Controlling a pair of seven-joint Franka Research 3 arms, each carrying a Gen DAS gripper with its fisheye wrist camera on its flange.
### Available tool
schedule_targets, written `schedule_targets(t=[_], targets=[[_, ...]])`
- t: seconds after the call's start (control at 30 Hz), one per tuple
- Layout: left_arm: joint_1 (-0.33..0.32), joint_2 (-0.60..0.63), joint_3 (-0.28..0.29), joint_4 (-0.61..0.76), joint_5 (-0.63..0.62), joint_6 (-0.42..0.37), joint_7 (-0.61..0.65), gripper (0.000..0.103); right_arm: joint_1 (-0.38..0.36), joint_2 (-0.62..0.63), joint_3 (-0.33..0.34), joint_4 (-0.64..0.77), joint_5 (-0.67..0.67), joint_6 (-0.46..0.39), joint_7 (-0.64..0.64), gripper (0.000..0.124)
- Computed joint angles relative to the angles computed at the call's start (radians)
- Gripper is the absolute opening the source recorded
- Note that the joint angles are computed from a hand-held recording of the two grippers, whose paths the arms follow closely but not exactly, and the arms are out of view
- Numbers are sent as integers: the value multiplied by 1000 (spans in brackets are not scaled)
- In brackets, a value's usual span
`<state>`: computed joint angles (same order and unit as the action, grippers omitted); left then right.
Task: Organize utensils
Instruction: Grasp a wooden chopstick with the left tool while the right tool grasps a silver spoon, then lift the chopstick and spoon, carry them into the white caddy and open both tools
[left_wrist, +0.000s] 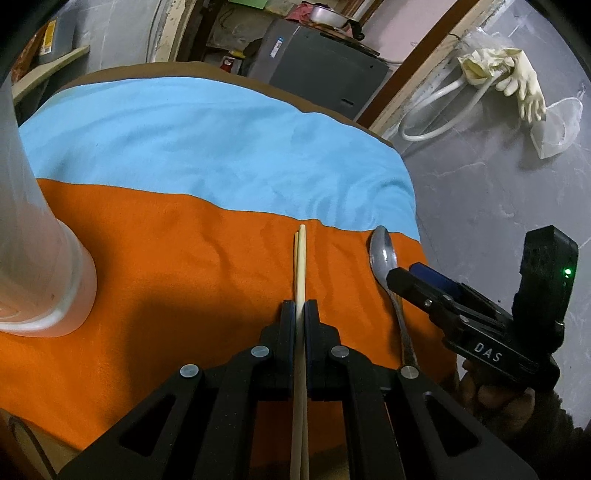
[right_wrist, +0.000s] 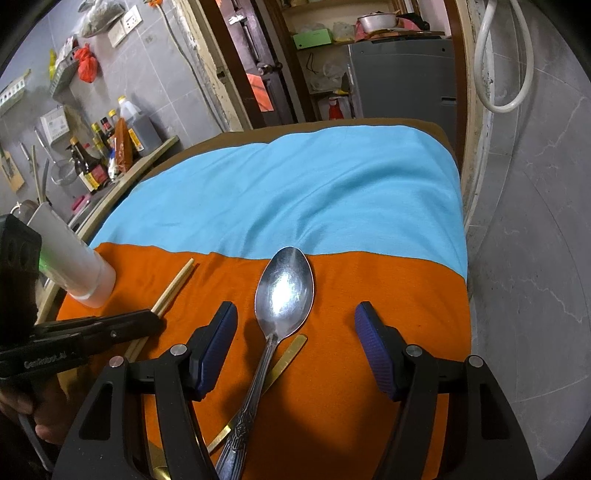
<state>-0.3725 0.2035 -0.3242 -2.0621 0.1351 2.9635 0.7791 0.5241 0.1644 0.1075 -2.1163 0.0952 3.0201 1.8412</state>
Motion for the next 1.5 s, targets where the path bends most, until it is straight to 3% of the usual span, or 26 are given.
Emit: schedule_targets(t=[0.17, 0.23, 0.4, 0.53, 0.63, 0.77, 0.93, 1.03, 1.1, 1.5], targets=[[-13, -12, 16, -17, 17, 17, -41, 3, 1, 3, -1, 5, -3, -6, -1, 65], [-40, -17, 47, -23, 67, 21, -108, 3, 7, 10, -6, 17, -16, -16, 4, 65], [-42, -30, 55, -39, 112, 22, -196, 3, 69, 42, -72, 82, -178, -91, 124, 64], [-41, -36, 58, -46, 135, 25, -240, 3, 114, 69, -112, 142, -341, -176, 237, 48], [-27, -42, 42, -56, 115, 27, -238, 3, 103, 70, -103, 146, -390, -188, 274, 37], [-28, -58, 41, -63, 123, 8, -249, 3, 41, 54, -46, 107, -292, -127, 217, 36], [-22, -75, 28, -66, 97, -28, -241, 3, -10, 14, 21, 25, -111, 27, 73, 36], [-26, -88, 30, -75, 104, -38, -258, 3, -40, 18, 73, 32, 9, 17, -46, 36], [-17, -90, 17, -78, 63, -43, -232, 3, -35, 25, 75, 43, 51, -4, -83, 36], [-16, -130, 14, -140, -2, 11, -226, 3, 1, 35, 47, 66, 113, -53, -123, 36]])
